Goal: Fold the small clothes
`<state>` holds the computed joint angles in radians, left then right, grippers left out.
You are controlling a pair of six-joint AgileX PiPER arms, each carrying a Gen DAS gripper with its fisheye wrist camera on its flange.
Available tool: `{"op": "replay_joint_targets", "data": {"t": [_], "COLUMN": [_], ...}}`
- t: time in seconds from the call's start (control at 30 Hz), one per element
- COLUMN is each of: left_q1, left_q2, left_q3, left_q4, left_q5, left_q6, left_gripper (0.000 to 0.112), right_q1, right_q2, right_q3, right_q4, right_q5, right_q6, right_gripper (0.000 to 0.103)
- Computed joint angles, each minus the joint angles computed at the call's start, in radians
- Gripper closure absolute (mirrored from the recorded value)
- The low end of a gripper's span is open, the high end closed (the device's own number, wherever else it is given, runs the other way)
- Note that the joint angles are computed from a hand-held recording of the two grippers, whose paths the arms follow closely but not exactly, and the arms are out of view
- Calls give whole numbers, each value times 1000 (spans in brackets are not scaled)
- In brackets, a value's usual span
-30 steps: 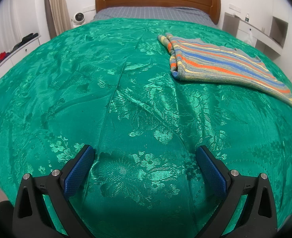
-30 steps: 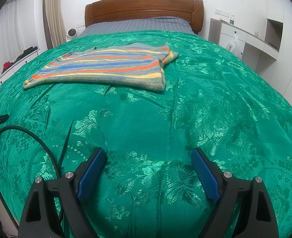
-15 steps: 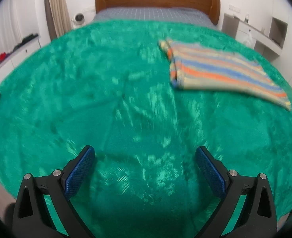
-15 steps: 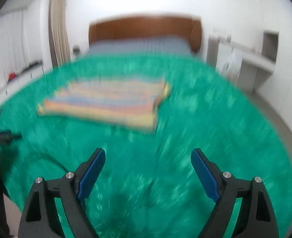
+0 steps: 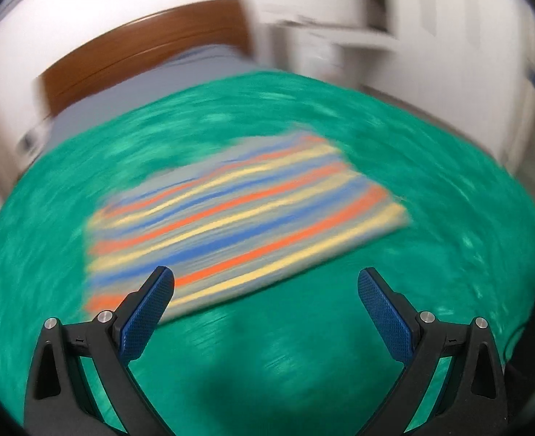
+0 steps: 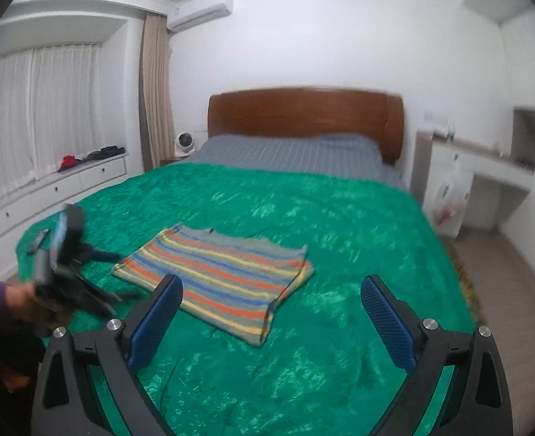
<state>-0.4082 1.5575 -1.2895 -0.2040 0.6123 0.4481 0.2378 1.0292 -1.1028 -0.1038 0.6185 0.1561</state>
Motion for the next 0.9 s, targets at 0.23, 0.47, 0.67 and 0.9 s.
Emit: {"op": "replay_joint_targets", "data": {"t": [0.23,0.47,0.67,0.9], "left_q1": [-277,-284,-202,-71], "left_q2": [341,365,322,273], "left_q3": [-299,-255,-226,-203], "left_q4": [345,335,-23,-357], "left_q5": [67,-57,-66,-24], "left_q6": [-294,-328,-55,110], "left_gripper": [28,105,106,106], "right_q1": [-290,-499,-445,-363], "right_q2": [164,662,1230,1534], "right_q3": [24,-284,-862,-1501], "right_q4": [640,1033,1082,906], "right_q5": [38,323,497,574], "right_q6": [-528,-762,-479,-146], "right_gripper": [6,11,30,95]}}
